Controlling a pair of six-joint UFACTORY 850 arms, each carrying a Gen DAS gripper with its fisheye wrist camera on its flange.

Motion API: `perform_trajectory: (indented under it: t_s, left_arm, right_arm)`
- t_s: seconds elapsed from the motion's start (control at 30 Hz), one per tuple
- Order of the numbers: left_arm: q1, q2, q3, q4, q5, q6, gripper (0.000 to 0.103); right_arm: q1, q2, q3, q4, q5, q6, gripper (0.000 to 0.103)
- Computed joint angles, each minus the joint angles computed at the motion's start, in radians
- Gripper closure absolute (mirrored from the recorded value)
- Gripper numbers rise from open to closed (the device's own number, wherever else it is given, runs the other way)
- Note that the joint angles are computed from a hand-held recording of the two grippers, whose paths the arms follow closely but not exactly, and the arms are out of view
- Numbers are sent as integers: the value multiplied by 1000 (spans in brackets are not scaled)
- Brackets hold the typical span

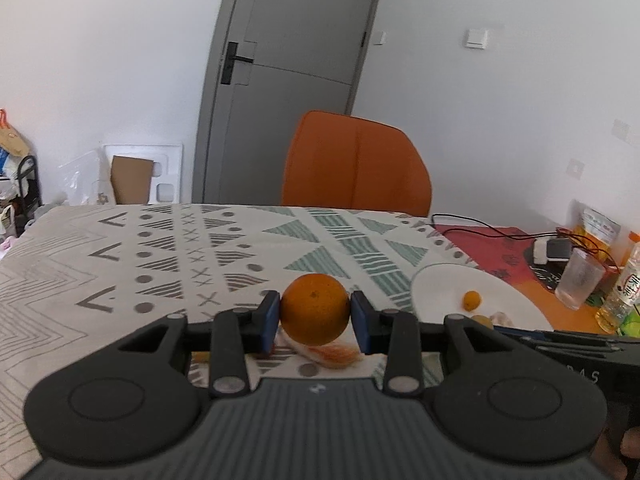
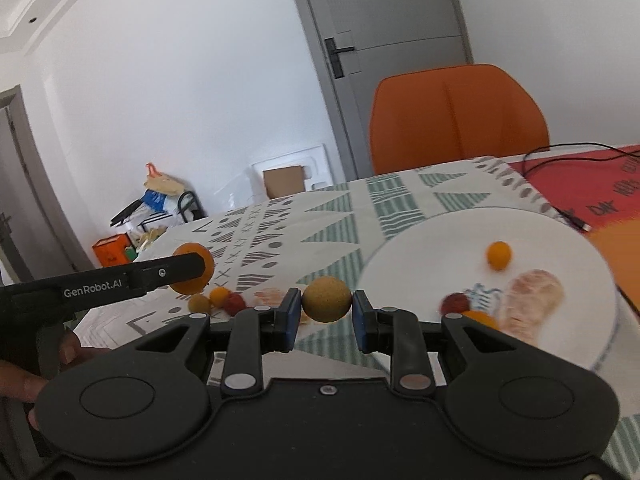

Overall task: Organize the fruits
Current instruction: 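Carry the orange and yellow fruit over the white bowl and open both tools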

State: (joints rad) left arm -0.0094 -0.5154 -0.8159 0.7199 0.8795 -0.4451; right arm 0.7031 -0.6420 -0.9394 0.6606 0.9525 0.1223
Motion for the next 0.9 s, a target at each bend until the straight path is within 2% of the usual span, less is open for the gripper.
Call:
perform_trajectory:
  t_s: [0.4, 0.9]
  left_arm:
    - [-75, 4, 4, -16, -10, 27, 66]
    - [-152, -34, -36, -14, -43, 30, 66]
  right_arm:
    - [-19, 27, 99, 8, 78, 82, 77]
    - [-58, 20, 144, 3, 101, 168, 77]
